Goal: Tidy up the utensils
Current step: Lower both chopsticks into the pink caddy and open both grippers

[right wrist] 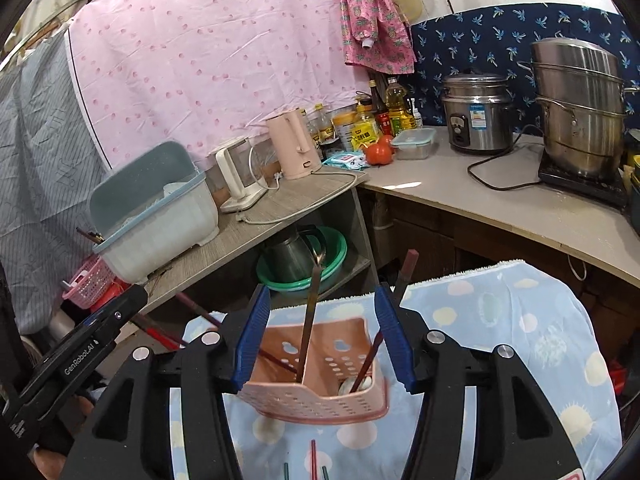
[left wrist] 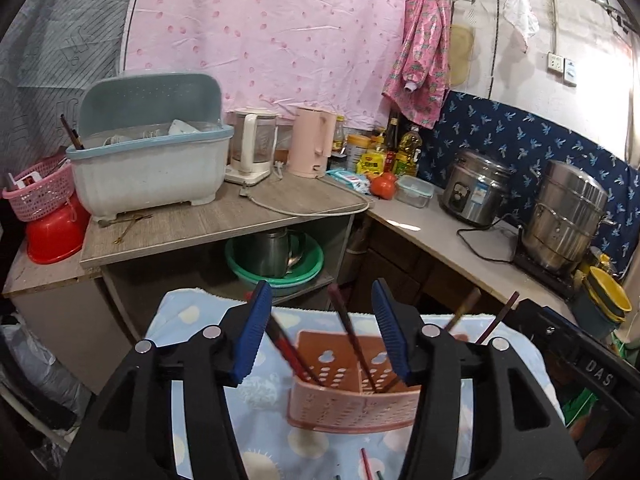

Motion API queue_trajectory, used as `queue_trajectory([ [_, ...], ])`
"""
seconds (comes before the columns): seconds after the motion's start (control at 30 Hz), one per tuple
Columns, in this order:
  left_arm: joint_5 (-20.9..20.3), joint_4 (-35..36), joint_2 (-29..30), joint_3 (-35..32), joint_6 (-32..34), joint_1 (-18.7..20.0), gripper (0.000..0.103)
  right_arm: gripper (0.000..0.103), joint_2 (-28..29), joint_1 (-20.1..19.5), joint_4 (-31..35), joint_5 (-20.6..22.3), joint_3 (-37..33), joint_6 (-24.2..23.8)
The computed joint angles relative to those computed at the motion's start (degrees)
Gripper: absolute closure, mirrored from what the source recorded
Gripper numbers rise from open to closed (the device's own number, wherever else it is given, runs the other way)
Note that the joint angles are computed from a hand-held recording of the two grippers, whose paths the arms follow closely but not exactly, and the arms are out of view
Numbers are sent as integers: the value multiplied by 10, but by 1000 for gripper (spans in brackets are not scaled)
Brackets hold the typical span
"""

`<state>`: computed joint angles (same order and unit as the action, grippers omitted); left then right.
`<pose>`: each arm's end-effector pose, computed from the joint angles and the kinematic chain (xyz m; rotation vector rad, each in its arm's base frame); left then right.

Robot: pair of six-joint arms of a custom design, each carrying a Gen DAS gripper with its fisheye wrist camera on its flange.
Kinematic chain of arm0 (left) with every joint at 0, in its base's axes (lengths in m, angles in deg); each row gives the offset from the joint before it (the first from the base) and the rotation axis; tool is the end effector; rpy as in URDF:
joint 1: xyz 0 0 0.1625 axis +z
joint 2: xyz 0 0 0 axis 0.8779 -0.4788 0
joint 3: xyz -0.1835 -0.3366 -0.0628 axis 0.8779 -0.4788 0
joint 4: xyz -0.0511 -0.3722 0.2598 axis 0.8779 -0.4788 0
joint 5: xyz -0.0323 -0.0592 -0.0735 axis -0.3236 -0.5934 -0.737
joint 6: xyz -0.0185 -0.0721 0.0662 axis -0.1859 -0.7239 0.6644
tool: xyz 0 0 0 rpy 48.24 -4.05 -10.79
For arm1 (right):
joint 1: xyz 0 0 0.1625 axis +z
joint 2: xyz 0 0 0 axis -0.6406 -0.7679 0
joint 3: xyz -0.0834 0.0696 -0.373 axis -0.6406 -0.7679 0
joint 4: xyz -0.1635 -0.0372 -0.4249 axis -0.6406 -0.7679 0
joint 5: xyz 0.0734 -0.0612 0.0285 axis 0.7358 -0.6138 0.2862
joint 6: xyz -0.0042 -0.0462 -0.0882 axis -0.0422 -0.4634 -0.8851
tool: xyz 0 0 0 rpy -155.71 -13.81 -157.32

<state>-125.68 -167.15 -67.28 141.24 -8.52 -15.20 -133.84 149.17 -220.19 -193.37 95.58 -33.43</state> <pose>-0.3205 -0.6263 0.2473 0.6455 2.3237 -1.2554 0.2875 -0.5933 0.2784 0.1921 -2.2750 1.3843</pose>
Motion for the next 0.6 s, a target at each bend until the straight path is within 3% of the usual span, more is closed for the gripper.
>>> queue_trajectory([
  [0.37,16,0,-48,62,-20,-13,53,49,-32,13,-5,-11,62,-3],
  [0.6,26,36,-87,119,-58,-19,53,49,-55,18,-18,-32,118,0],
])
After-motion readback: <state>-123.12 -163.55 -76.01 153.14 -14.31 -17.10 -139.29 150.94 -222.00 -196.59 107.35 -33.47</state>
